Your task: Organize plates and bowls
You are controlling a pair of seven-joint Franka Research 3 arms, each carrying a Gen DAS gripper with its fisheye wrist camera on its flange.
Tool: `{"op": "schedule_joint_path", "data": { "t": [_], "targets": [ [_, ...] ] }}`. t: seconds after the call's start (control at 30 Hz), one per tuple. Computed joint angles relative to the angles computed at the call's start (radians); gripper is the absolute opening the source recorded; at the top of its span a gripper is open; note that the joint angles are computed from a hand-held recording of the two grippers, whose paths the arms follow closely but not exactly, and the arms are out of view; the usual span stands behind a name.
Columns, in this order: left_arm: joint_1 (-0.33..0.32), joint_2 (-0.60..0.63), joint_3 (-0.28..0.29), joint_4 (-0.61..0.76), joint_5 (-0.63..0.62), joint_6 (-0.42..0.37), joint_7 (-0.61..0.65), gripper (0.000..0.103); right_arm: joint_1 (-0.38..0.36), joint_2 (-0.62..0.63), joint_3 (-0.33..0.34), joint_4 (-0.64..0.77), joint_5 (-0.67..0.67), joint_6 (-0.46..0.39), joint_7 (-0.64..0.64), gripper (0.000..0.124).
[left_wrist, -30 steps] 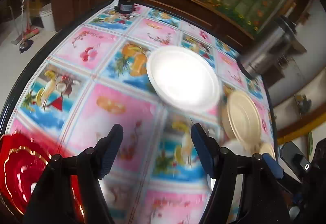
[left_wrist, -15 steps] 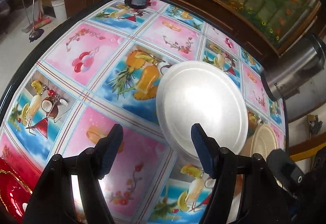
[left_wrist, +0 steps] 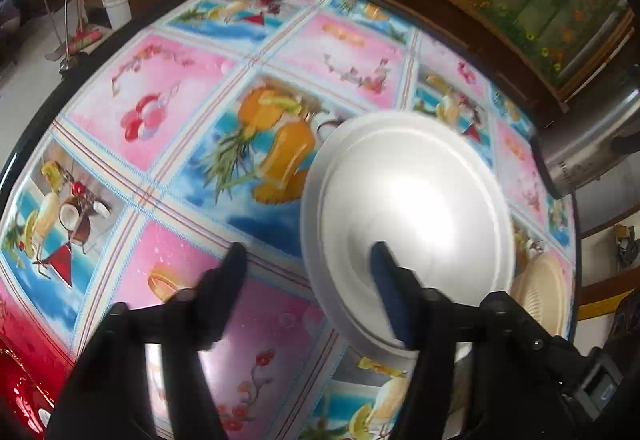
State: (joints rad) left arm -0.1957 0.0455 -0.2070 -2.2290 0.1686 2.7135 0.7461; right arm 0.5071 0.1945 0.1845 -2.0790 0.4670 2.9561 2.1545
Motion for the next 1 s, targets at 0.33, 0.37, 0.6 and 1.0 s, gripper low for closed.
{"op": "schedule_joint_path", "data": {
  "t": [0.33, 0.37, 0.6, 1.0],
  "targets": [
    [0.000, -0.036, -0.003, -0.037, -0.037, -0.011, 0.058, 0.017, 0.021, -0.010, -0.013, -0.013, -0.080, -0.011, 0.026, 0.007],
    [-0.001, -0.050, -0.002, -0.048, -0.028, -0.010, 0.052, 0.017, 0.019, -0.017, -0.007, -0.020, -0.070, -0.004, 0.017, 0.007],
    [-0.010, -0.203, -0.001, -0.167, -0.009, 0.007, 0.039, 0.017, 0.051, -0.101, -0.001, -0.091, -0.113, 0.030, 0.048, 0.007],
    [-0.043, -0.531, 0.008, -0.436, 0.020, 0.058, -0.002, 0.017, 0.037, -0.294, 0.095, -0.256, -0.505, 0.076, 0.407, 0.007]
  ]
}}
